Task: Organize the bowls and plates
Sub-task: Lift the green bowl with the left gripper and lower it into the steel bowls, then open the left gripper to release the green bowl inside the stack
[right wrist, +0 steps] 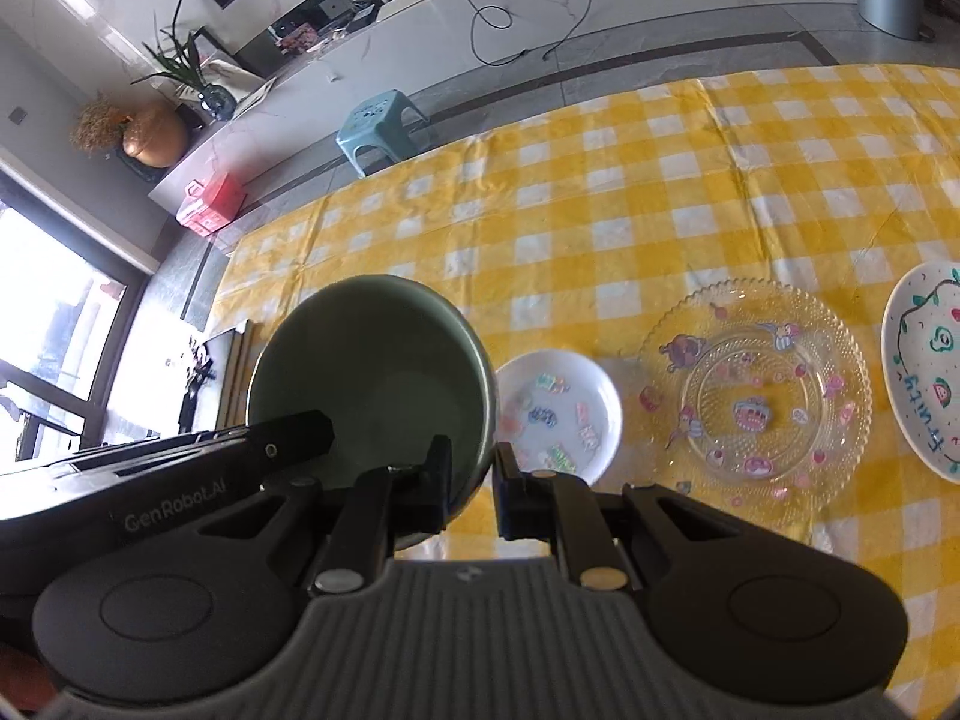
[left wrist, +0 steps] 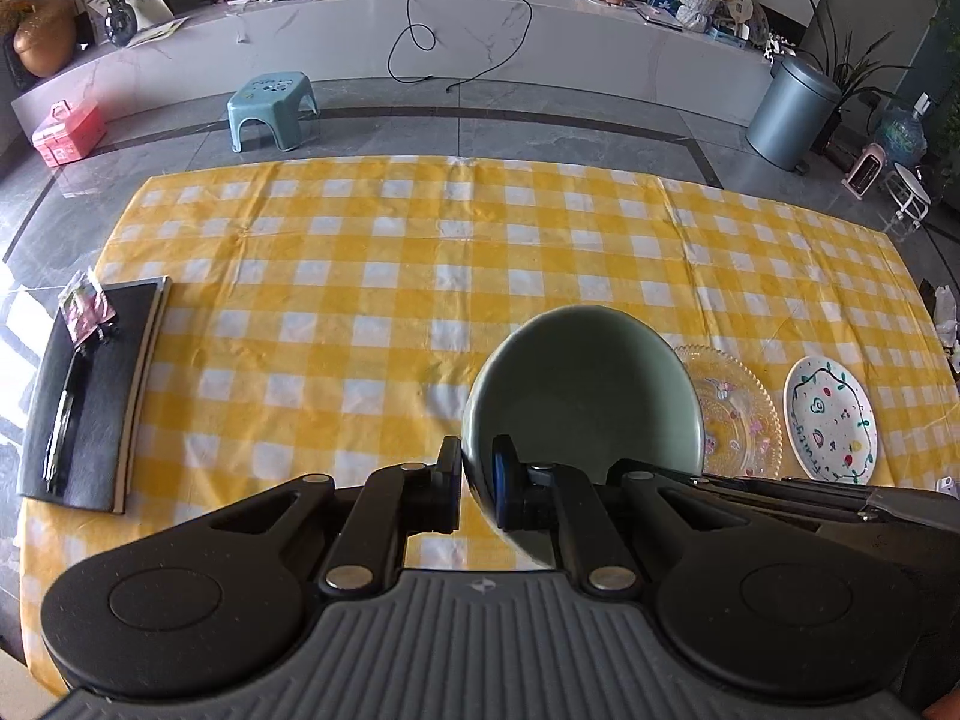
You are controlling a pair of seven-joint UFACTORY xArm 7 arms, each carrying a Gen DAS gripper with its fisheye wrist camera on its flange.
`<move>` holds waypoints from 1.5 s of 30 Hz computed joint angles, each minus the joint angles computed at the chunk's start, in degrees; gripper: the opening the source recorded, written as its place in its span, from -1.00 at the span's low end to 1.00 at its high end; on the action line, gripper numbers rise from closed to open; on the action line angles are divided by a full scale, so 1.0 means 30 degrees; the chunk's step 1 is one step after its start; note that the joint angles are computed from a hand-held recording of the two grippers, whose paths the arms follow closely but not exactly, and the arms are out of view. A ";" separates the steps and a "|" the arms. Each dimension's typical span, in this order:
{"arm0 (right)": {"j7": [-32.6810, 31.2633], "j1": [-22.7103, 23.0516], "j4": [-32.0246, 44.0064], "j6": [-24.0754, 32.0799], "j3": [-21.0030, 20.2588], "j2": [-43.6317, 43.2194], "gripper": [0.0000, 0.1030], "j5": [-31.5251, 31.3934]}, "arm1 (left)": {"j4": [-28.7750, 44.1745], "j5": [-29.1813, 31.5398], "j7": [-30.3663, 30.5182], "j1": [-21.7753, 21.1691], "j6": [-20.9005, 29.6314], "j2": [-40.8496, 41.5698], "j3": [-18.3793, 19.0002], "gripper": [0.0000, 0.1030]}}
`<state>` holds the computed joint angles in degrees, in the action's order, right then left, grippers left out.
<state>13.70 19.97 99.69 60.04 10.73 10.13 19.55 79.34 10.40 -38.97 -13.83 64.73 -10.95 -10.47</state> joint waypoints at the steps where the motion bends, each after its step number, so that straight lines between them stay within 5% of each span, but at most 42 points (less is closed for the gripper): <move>1: -0.0242 -0.0020 -0.0294 0.0121 0.0075 -0.0470 -0.77 0.0202 | -0.0244 -0.0098 -0.0148 -0.0015 0.0177 -0.0468 0.0002 -0.79; 15: -0.1958 0.1040 -0.3013 0.2131 0.0434 -0.4113 -0.77 0.1609 | -0.4100 -0.2120 -0.1629 0.0537 0.2960 -0.6518 -0.0483 -0.79; 23: -0.1849 0.1562 -0.4004 0.3162 0.0560 -0.4553 -0.80 0.1147 | -0.6798 -0.4187 -0.1814 0.0493 0.2806 -0.8714 -0.0116 -0.78; 45: -0.1818 0.1877 -0.4411 0.3701 0.0732 -0.3904 -0.82 -0.0103 | -0.7777 -0.5283 -0.0414 0.0516 0.3000 -0.8129 0.0177 -0.76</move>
